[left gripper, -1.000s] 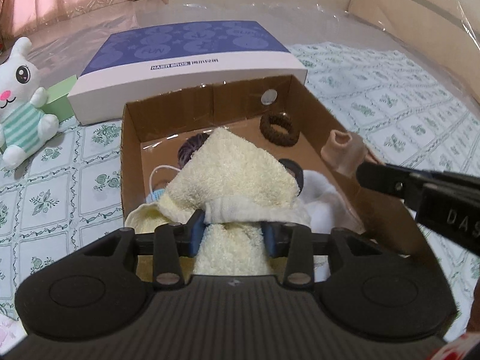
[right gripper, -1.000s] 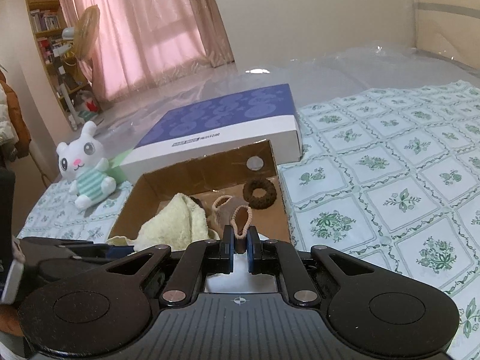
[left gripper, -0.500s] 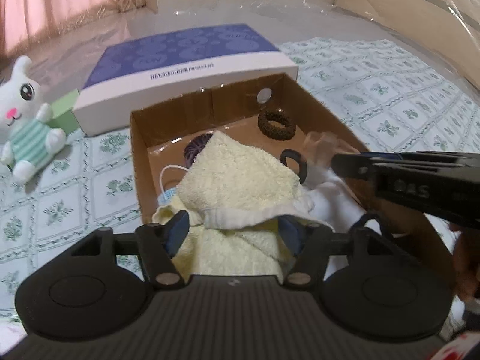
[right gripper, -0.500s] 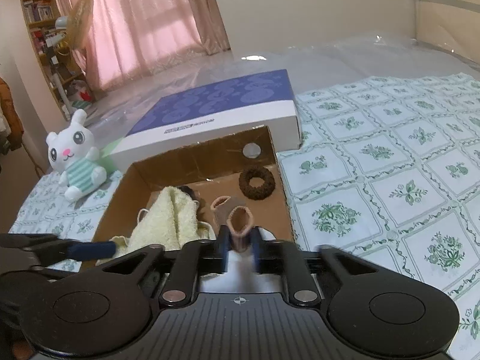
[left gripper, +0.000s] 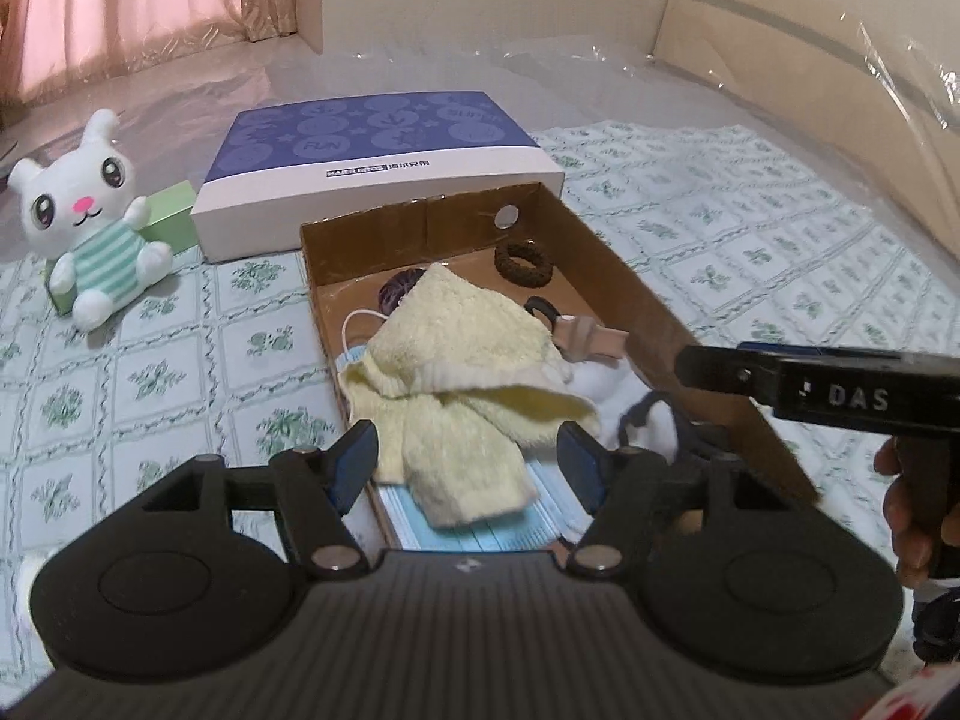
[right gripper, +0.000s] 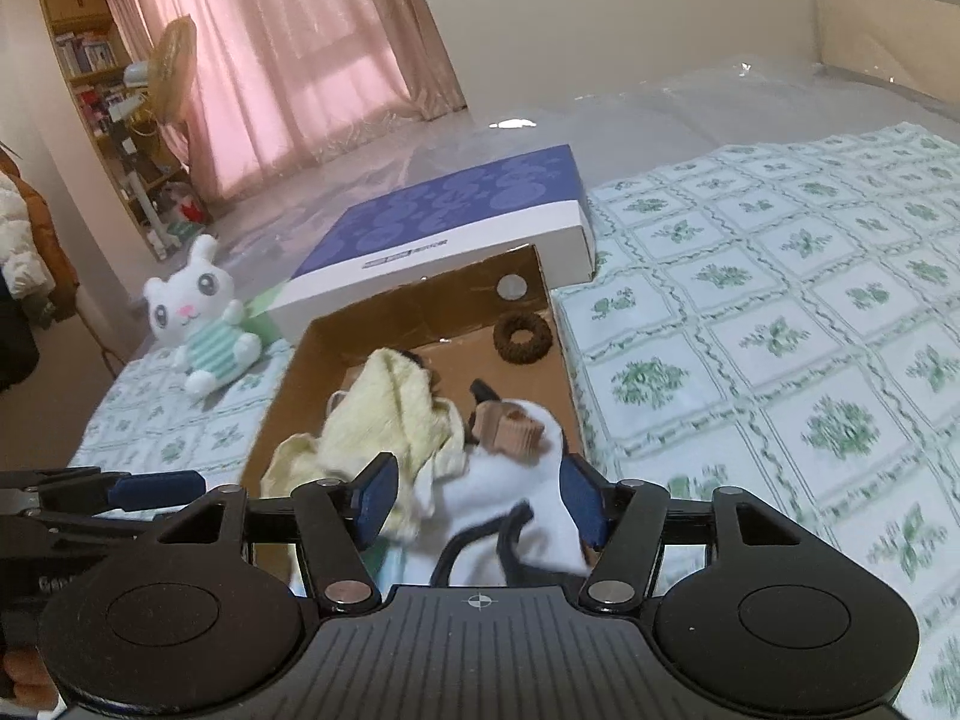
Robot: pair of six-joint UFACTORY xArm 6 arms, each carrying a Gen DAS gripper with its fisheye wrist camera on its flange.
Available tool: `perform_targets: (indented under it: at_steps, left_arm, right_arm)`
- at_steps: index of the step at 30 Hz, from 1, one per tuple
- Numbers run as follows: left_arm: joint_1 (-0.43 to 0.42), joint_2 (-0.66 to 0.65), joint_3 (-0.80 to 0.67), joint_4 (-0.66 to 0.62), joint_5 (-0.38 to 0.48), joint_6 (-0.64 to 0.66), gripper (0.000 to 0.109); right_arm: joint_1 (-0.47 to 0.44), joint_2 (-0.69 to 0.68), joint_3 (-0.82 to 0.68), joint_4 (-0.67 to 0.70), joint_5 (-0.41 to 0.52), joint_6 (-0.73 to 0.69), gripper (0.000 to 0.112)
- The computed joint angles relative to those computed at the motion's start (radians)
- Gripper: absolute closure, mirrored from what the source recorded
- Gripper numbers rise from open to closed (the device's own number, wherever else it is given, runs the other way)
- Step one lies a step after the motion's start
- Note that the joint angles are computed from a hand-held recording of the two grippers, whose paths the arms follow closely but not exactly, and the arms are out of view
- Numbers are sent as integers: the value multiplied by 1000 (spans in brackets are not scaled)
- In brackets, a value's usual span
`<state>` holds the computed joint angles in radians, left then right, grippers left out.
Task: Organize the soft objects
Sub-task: 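Lower both items into the box and open both tools, then withdraw both tools back toward the light green cloth and white socks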
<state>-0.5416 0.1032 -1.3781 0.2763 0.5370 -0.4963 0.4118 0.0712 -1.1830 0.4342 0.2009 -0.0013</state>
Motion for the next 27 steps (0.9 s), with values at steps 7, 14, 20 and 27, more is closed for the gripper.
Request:
perform_targets:
  at_steps: [7,14,20,27]
  left_arm:
    - [-28,-153,133,44,11,-92,45]
    - [-83,-322,272,120,18,-202,45]
    - [-136,-476,406,162,19,-291,45]
    - [-186,-655,540,229,70,-397,39]
  right_arm:
    - [33,-182,173,47,-50,17,51]
    - [62,-349,320,-169,-90,248,50]
    - [76,-491,438,-529,-96,616,49]
    - [129,-623,524,-724,-34,864,49]
